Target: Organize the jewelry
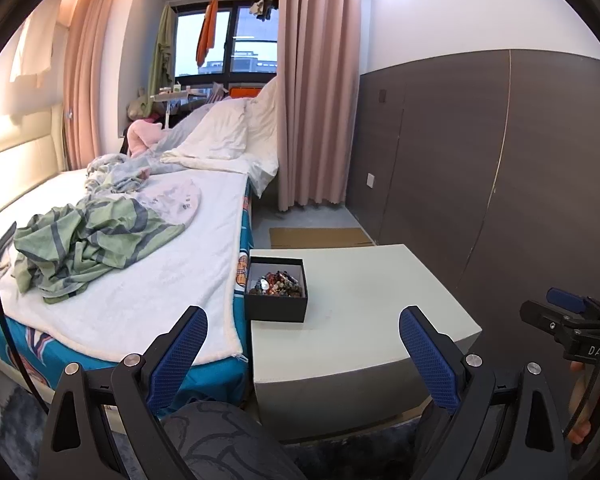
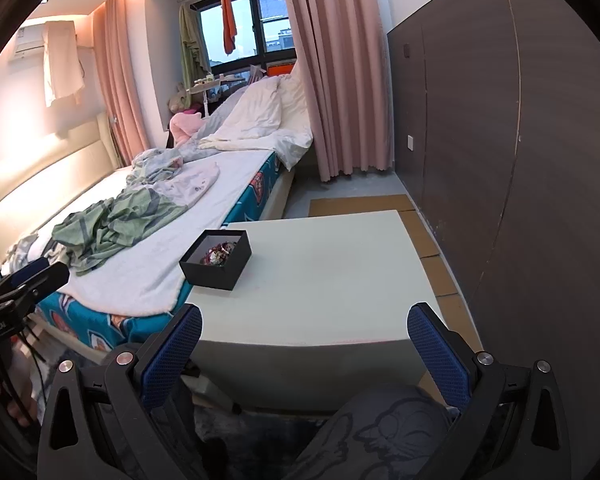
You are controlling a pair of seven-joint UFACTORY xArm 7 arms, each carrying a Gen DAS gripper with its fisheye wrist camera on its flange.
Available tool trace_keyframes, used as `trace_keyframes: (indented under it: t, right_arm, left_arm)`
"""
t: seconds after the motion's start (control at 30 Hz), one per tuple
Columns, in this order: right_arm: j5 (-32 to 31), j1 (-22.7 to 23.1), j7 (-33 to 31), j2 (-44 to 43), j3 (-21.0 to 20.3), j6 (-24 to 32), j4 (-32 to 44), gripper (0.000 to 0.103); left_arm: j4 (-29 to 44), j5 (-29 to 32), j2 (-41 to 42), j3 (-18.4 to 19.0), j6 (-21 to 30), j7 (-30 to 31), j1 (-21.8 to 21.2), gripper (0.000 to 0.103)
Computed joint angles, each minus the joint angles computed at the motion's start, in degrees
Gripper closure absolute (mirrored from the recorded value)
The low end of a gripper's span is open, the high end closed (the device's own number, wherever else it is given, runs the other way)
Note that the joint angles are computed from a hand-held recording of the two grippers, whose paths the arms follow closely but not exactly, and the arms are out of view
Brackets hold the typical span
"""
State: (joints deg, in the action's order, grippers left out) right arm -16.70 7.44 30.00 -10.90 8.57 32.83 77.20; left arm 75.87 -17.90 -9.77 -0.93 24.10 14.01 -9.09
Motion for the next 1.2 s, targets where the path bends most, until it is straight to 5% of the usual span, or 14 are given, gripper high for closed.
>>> trace_keyframes:
  t: [1.2]
  right_arm:
    - [-0.18, -0.18, -0.11, -0.76, 0.14, -0.61, -1.47, 0.0]
  left_arm:
    - [-0.4, 1.99, 0.03, -0.25, -0.66, -1.59, 0.38, 0.006]
